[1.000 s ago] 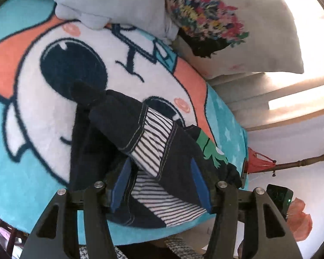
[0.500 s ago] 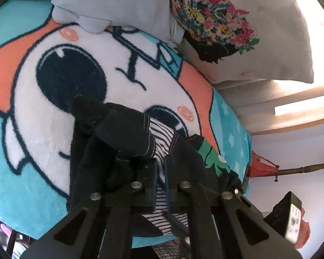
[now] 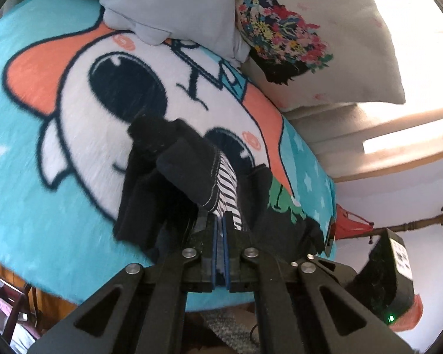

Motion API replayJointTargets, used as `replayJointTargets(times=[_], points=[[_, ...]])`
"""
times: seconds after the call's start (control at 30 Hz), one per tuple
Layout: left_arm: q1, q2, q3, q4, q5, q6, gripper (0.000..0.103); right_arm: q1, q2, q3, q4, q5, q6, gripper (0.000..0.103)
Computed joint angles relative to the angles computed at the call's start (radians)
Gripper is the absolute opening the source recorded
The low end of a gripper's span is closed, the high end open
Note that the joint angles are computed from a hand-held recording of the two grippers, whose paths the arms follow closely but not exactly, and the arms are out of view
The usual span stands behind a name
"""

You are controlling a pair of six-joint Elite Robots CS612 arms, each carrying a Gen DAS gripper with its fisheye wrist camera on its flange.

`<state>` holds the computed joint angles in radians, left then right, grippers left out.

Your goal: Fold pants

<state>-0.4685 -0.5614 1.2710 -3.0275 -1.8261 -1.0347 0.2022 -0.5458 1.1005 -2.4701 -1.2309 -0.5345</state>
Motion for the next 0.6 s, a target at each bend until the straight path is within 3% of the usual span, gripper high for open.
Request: replayJointTargets(times=[0.23, 0.5, 0.6], points=[[-0.019, -0.038, 0.076, 0.057, 0.012, 0.044, 0.003, 0.001, -0.003, 0.011, 0.144, 0.015, -0.07, 0.008], [-0.005, -0.065, 0.125, -0.021, 0.05, 0.039, 0.004, 0.005, -0.003, 0.031, 0.146, -0.024, -0.081, 0.008], [-0.003, -0.066, 0.103, -0.034, 0.088, 0.08, 0.005, 0.008, -0.005, 0.036, 0.137, -0.037, -0.082, 0.009]])
